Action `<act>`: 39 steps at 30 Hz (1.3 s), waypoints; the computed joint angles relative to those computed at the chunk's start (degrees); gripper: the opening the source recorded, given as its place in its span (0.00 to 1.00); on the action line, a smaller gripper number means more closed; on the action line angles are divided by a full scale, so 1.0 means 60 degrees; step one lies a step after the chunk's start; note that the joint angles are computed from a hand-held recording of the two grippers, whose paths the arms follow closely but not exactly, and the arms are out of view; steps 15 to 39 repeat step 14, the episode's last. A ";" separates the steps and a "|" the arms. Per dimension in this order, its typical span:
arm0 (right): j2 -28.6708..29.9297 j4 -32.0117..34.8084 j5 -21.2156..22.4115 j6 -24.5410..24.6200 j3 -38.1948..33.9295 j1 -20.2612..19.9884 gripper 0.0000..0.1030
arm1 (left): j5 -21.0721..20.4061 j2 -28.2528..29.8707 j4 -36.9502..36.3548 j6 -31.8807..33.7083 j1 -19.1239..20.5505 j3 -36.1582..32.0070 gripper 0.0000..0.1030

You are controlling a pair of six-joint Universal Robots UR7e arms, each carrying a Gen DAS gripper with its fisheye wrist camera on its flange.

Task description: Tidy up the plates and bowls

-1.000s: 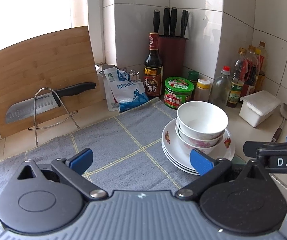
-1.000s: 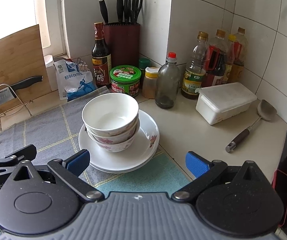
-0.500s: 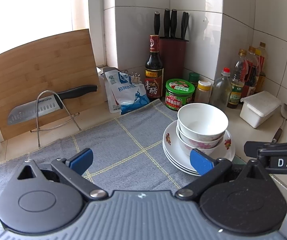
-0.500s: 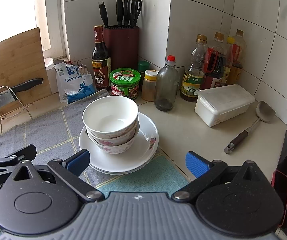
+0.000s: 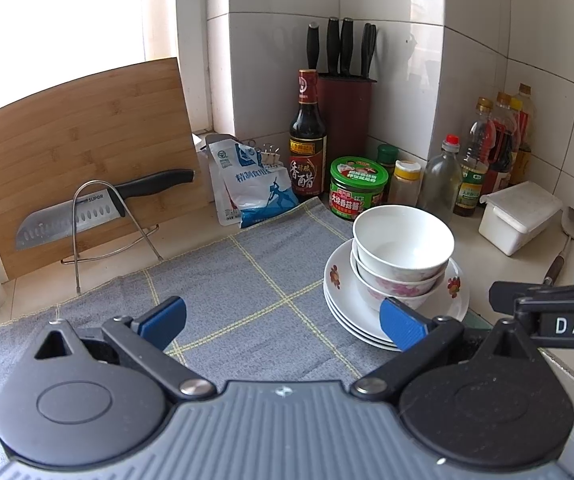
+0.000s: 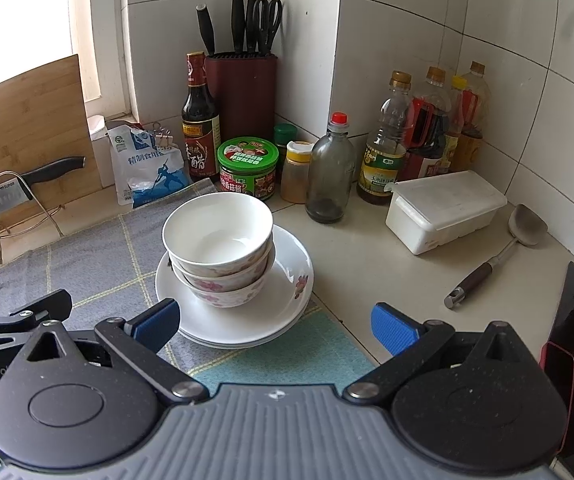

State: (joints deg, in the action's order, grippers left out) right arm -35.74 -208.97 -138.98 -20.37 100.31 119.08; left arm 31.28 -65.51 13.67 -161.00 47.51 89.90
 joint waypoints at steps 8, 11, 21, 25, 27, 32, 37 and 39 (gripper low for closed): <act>0.0003 -0.0002 0.0004 -0.0020 -0.0005 -0.0002 1.00 | -0.0005 0.0004 -0.0007 0.0000 0.0008 -0.0003 0.99; 0.0003 0.0006 -0.0001 -0.0008 -0.0003 -0.0001 1.00 | -0.0017 0.0017 0.0010 -0.0046 0.0004 -0.0007 0.99; -0.0010 0.0023 -0.0001 0.0007 0.0007 0.0000 1.00 | -0.0026 0.0022 0.0011 -0.0049 0.0001 -0.0008 0.99; -0.0010 0.0023 -0.0001 0.0007 0.0007 0.0000 1.00 | -0.0026 0.0022 0.0011 -0.0049 0.0001 -0.0008 0.99; -0.0010 0.0023 -0.0001 0.0007 0.0007 0.0000 1.00 | -0.0026 0.0022 0.0011 -0.0049 0.0001 -0.0008 0.99; -0.0010 0.0023 -0.0001 0.0007 0.0007 0.0000 1.00 | -0.0026 0.0022 0.0011 -0.0049 0.0001 -0.0008 0.99; -0.0010 0.0023 -0.0001 0.0007 0.0007 0.0000 1.00 | -0.0026 0.0022 0.0011 -0.0049 0.0001 -0.0008 0.99; -0.0010 0.0023 -0.0001 0.0007 0.0007 0.0000 1.00 | -0.0026 0.0022 0.0011 -0.0049 0.0001 -0.0008 0.99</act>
